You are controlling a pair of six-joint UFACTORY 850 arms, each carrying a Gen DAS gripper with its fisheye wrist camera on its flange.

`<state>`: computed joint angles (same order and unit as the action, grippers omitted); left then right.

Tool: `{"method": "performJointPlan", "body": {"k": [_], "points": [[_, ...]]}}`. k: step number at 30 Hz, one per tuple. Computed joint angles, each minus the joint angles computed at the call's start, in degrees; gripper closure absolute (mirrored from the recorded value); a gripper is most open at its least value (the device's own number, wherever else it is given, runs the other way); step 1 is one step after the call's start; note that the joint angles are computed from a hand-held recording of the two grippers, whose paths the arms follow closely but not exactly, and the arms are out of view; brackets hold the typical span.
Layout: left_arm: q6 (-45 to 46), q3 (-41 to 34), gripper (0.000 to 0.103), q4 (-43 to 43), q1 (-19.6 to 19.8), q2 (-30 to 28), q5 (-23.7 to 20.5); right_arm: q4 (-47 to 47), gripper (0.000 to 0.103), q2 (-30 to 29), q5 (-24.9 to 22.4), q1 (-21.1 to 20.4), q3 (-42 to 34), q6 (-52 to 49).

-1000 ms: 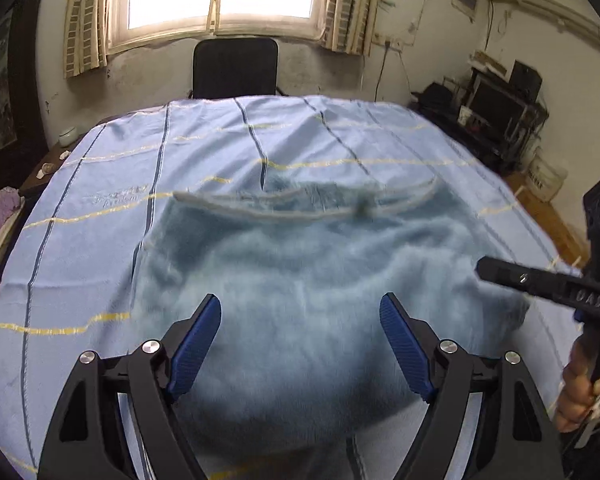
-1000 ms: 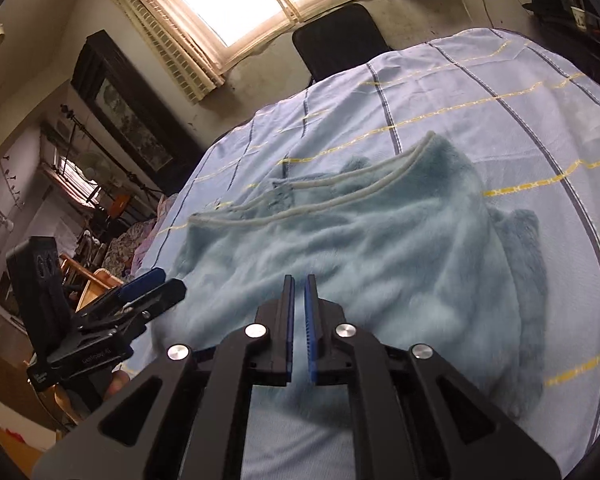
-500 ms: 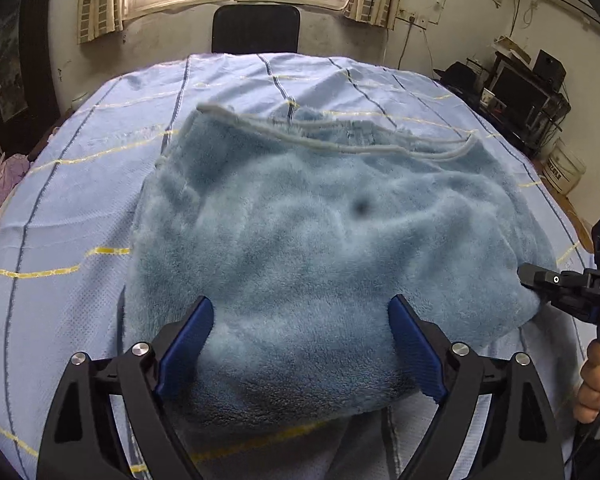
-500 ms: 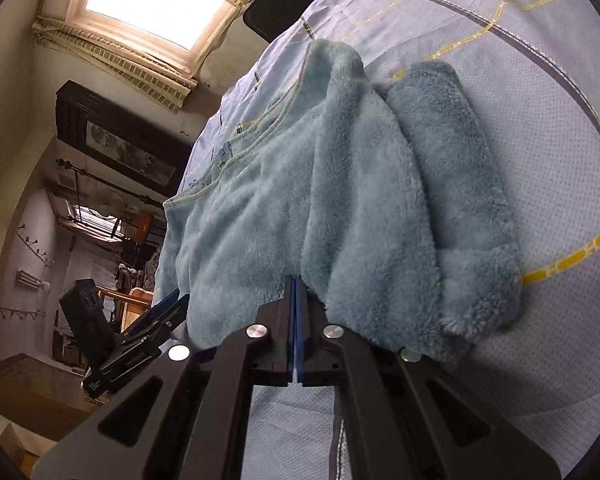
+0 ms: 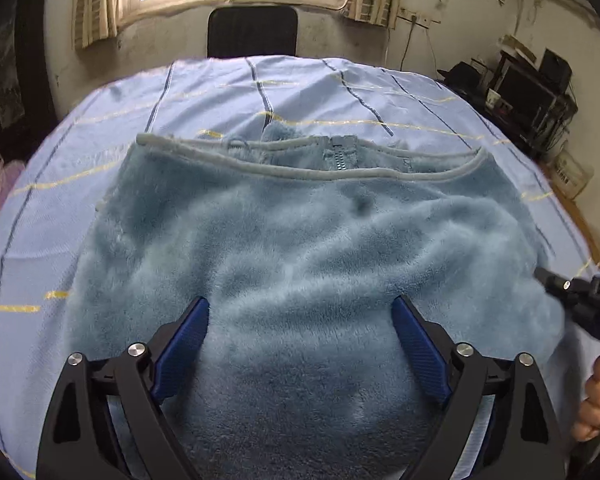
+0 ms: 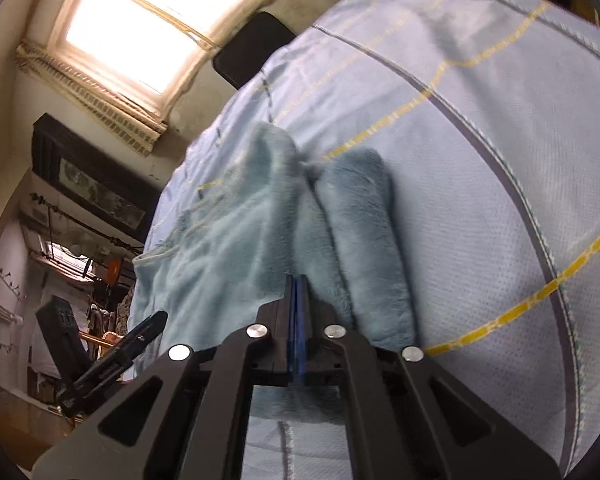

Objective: Fold large clothes

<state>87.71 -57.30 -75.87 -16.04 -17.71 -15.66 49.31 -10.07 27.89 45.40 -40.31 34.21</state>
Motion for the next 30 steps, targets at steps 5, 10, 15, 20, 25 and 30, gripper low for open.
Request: {"method": "performJointPlan", "body": {"k": [5,10,15,20,25,30], "points": [[3.1,0.3,0.007,-2.7,-0.1,0.1,0.6,3.6,0.103,-0.4,-0.5,0.1,-0.6,-4.7],[4.8,1.2,0.008,-5.4,2.6,2.6,-7.5,7.6,0.09,0.5,0.9,1.6,-1.0,-10.7],[7.9,2.7,0.008,-7.5,2.2,4.3,-7.0,14.1,0.051,2.0,5.5,5.5,-1.4,-16.5],[0.3,0.7,0.005,-0.4,0.5,0.4,-1.0,17.5,0.051,1.7,5.9,9.9,-2.4,-13.5],[1.0,0.9,0.005,-1.1,0.6,0.7,-0.8,22.1,0.048,0.6,5.3,12.6,-3.6,-11.2],[0.0,0.7,0.005,-0.7,1.4,0.7,-2.5,25.0,0.046,-1.2,5.5,12.8,-4.5,-7.4]]}}
